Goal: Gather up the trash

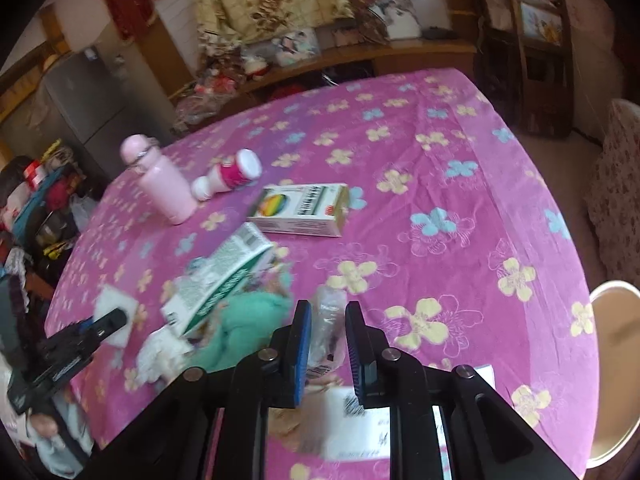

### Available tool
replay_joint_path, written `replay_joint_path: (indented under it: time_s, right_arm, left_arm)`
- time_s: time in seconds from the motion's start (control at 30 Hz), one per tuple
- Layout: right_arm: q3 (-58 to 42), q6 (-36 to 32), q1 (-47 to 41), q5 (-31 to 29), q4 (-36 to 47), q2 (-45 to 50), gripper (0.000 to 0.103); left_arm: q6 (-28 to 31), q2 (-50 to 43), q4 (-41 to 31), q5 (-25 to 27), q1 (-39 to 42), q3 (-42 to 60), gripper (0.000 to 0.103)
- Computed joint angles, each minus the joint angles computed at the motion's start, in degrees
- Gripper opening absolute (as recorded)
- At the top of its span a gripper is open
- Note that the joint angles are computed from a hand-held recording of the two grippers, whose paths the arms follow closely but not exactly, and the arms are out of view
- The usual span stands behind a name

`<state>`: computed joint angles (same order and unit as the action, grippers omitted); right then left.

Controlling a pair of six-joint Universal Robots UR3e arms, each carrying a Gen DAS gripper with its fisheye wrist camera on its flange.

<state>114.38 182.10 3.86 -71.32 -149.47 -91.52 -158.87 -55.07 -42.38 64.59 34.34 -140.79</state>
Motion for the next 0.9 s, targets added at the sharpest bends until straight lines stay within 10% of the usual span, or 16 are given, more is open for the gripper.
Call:
replay_joint_path:
  time_s: [0.7,0.77,0.83,0.9]
  right_arm:
    - [21.4,-12.2,-15.9,13.6,21.4,-33.9,0.023]
    - [22.2,-13.8,-16.0,13.5,23.5,-34.5,0.032]
    - [23.8,-13.7,-15.4,12.7,22.4,-33.5,0.069]
    - [25.7,-13.0,-14.4,12.5,18.8,-31.0,0.073]
  left_arm:
    - [1.5,5.2,-4.6,-2.0,1.5,-2.4,0.03]
    - [1.2,4.9,-4.1,-1.9,1.1,-2.5,0.03]
    - [0.9,4.5,-3.4,-1.6,0.4,-2.5,0.03]
    - [0.5,4.4,-2.8,-1.2,-0.3,-2.6,0.03]
